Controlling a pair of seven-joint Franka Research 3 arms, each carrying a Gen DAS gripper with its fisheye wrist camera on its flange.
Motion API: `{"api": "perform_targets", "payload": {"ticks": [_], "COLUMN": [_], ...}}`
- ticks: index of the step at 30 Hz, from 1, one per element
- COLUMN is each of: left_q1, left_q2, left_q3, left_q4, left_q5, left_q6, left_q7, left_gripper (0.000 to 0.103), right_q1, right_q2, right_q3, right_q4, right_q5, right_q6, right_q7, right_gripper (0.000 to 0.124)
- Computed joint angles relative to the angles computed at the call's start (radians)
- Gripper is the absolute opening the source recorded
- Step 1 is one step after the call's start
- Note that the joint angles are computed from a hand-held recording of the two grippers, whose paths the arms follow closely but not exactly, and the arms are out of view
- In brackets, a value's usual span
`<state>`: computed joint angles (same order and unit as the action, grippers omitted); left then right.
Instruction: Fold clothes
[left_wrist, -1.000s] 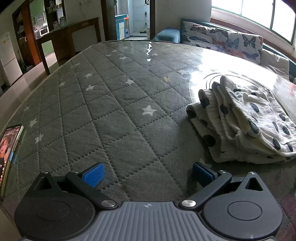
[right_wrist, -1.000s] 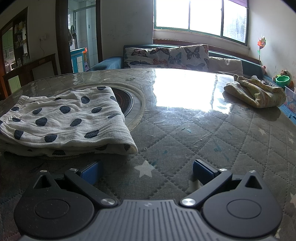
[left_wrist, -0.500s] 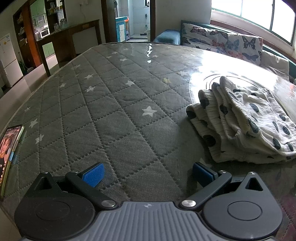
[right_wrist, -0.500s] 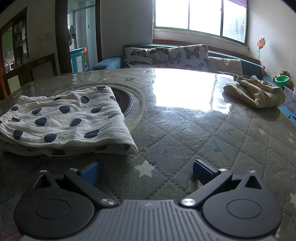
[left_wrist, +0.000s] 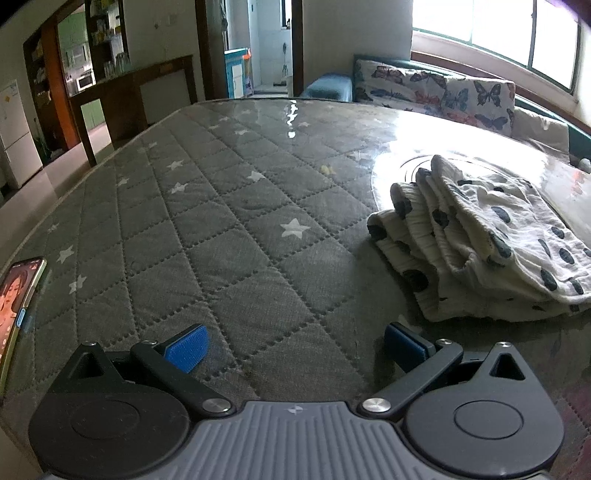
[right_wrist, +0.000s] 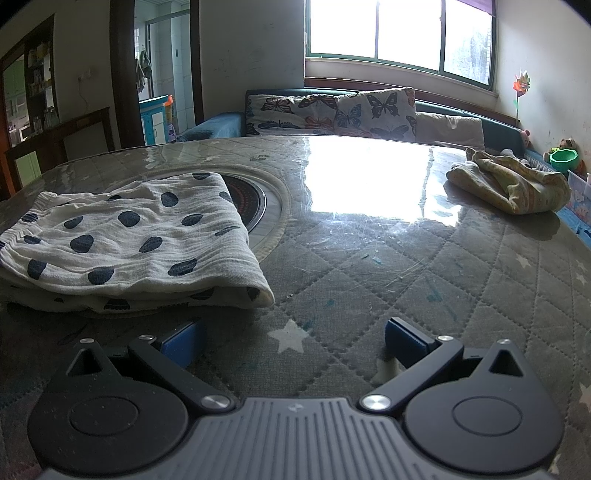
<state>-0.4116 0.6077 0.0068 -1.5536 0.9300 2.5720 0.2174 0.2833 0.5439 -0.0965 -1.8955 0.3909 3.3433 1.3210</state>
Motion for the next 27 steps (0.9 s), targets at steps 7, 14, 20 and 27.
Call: {"api": "perform_targets", "payload": {"ticks": [7,14,20,27], "left_q1": [0.003,0.019,0.017,0.028], "left_q2": [0.004,-0.007,-0.012,-0.019], "left_q3": [-0.004,-0.012,-0.010,-0.024], "left_q4": [0.010,-0.009,-0.013,-0.013], "left_q5": [-0.021,-0.032,-0.044,-0.091], "left_q6": [-0.004,0.027,0.027,0.003], "left_q7": [0.020,0.053,0.067,0.095], "left_gripper": [0.103,0.103,0.103,0.103], "right_q1": [0.008,-0.017,-0.022,0.009], "right_q2": [0.001,-0.003,-0.006,-0.025], "right_q3": [-0.008,0.015,0.018,-0.006], "right_q4": [0.003,0.003,0.001,-0.026], "right_q5": [0.002,-0.012,-0.021,-0.035], "right_q6": [-0.005,-0.013,-0.015,0.004], "right_q7": [-0.001,-0.008,-0.012,-0.043], "right_gripper": [0.103,0.103,0.103,0.103]}}
